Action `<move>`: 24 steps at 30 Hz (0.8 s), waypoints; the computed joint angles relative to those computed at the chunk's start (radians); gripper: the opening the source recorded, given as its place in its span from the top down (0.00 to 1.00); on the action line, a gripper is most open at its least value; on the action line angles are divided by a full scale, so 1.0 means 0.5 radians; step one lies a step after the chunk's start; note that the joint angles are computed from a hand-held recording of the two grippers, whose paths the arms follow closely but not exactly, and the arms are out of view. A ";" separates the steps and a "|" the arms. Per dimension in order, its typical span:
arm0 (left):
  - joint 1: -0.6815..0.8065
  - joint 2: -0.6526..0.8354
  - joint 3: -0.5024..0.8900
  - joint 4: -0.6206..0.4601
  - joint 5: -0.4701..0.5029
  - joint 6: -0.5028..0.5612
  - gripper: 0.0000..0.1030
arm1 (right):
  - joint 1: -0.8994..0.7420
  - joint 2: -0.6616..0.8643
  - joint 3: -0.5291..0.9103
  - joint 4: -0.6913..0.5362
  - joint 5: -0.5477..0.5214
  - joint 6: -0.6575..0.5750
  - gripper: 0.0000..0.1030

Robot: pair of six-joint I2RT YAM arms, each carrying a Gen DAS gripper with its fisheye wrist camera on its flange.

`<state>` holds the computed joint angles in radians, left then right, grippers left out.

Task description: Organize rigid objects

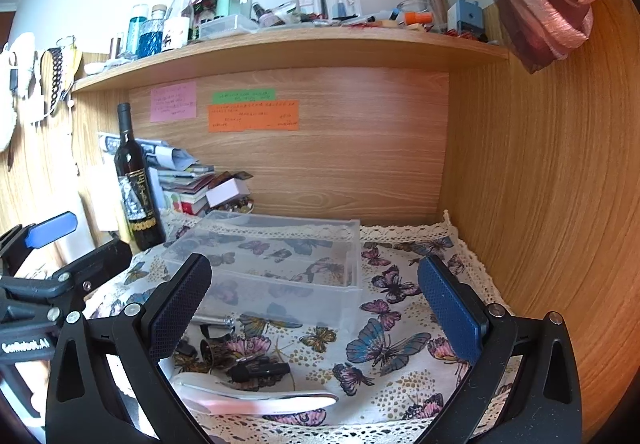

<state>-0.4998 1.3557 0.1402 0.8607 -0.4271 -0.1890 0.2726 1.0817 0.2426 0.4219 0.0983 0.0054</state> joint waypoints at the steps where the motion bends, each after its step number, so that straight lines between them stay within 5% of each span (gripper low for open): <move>1: 0.016 0.012 0.004 -0.006 0.008 -0.008 0.09 | -0.006 0.010 -0.003 0.001 -0.024 -0.012 0.00; 7: 0.211 0.135 -0.002 -0.010 0.202 -0.060 0.20 | -0.069 0.116 -0.014 -0.020 -0.126 -0.096 0.01; 24: 0.460 0.882 -0.153 0.453 0.412 -0.196 0.22 | 0.147 1.000 0.120 0.182 -0.374 -0.061 0.03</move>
